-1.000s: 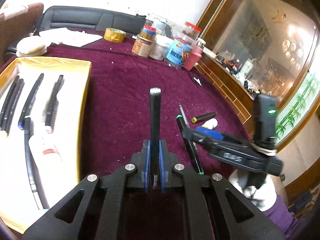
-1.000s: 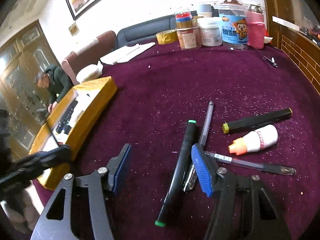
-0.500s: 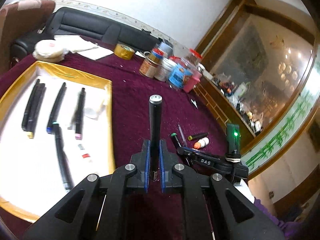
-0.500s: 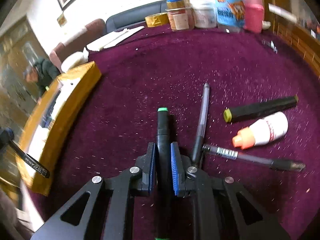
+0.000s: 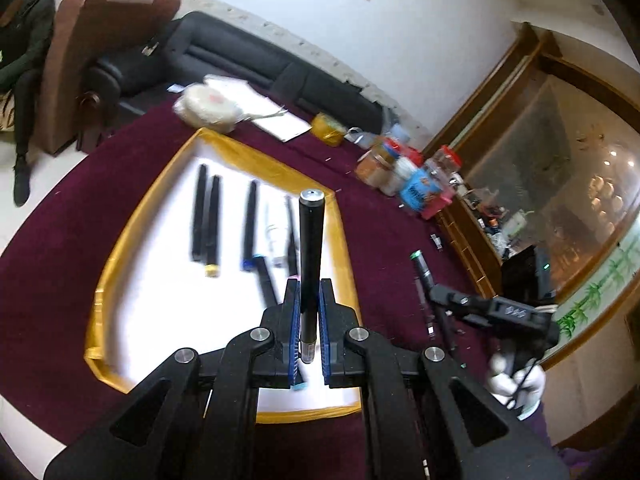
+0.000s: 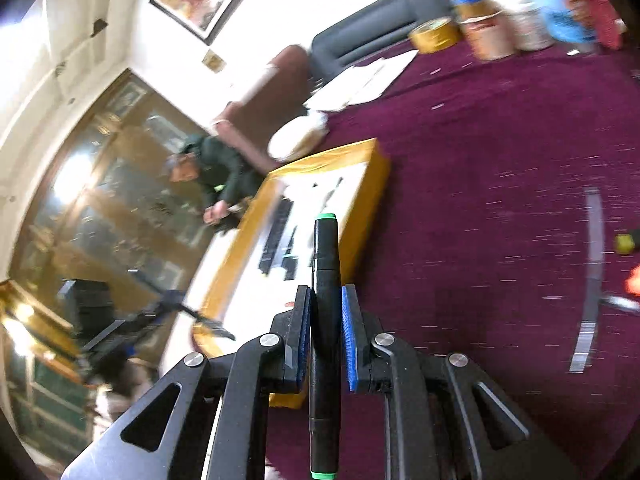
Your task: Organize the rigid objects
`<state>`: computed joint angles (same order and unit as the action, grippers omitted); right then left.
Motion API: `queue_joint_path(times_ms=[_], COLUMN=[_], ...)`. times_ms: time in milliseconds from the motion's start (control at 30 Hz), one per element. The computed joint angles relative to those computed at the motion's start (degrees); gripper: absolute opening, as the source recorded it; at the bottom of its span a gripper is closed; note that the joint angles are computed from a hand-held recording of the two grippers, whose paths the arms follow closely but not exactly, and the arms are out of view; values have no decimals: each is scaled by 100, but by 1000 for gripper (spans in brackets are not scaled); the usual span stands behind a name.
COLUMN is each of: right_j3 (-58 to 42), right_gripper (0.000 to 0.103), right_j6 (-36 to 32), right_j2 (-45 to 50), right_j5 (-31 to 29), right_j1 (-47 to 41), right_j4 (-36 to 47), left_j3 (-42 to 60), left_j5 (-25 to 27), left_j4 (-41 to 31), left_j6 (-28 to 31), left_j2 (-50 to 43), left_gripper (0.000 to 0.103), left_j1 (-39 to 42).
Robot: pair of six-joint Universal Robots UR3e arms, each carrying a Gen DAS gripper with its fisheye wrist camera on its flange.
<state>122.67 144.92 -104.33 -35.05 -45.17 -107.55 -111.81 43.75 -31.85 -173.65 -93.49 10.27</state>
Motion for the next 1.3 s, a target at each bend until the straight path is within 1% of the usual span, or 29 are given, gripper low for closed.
queue_joint_path(times_ms=[100,233,300,367,400,467,567,633,733,800,867,900,933,967,1000,1033,1100,1167,1233,1300], right_j3=[-207,-585,-782,-1066,-1123,-1262,-1454,-1732,-1869,-1866,-1964,-1928,-1912,-1871,-1851,-1805,-1728,-1460,-1161,-834], right_gripper=[14,14,14,14,14,14,14,14,14,15,15,15,15,16,18,20,23,25,26,26], right_j6=[650,1618,2078,2611,2746,3085,3380,3586,3654,3704,3748,3680,3650,3587,3557,3502,3462,3329,3211,3039], right_j2=[567,1592,2087,2655,2812,3138,3429,3566,3559,3502,3514,3457,3434,3303,3255,3173,3058,2757,2457,2111], right_j5=[90,202,181,98,84,-40,-304,-625,-1015,-1377,-1662,-1747,-1789,-1862,-1924,-2004,-2091,-2078,-1987,-1915], right_j1=[649,1576,1960,2350,2454,2703,2980,3231,3436,3590,3702,3708,3723,3721,3741,3756,3764,3616,3374,3073], right_j4=[-621,-1531,-1994,-2517,-2634,-2957,-3320,-3488,-3606,-3808,-3905,-3926,-3948,-3899,-3935,-4000,-4121,-4188,-4243,-4218], left_j3=[299,762,1040,1258,1367,1622,1910,2024,1974,1835,1790,1727,1637,1545,1509,1439,1403,1417,1470,1551], left_j5=[272,509,669,811,862,911,1376,1404,1407,1325,1238,1204,1188,1179,1187,1168,1144,1098,1081,1085], left_j4=[-316,-728,-864,-848,-886,-957,-828,-866,-724,-603,-608,-581,-535,-485,-421,-352,-343,-418,-498,-561], left_j6=[229,436,492,495,509,501,484,486,426,355,284,248,203,143,60,-9,-69,-51,-36,-30], left_j2=[-249,-645,-905,-1143,-1236,-1468,-1756,-1884,-1867,-1766,-1702,-1634,-1538,-1435,-1393,-1308,-1195,-1112,-1065,-1042], left_gripper=[6,6,6,7,8,8,7,7,7,8,11,17,27,33,42,44,44,45,51,52], left_j1=[3,-4,-65,-124,-134,-165,-393,-432,-417,-353,-303,-267,-228,-191,-195,-179,-212,-286,-418,-594])
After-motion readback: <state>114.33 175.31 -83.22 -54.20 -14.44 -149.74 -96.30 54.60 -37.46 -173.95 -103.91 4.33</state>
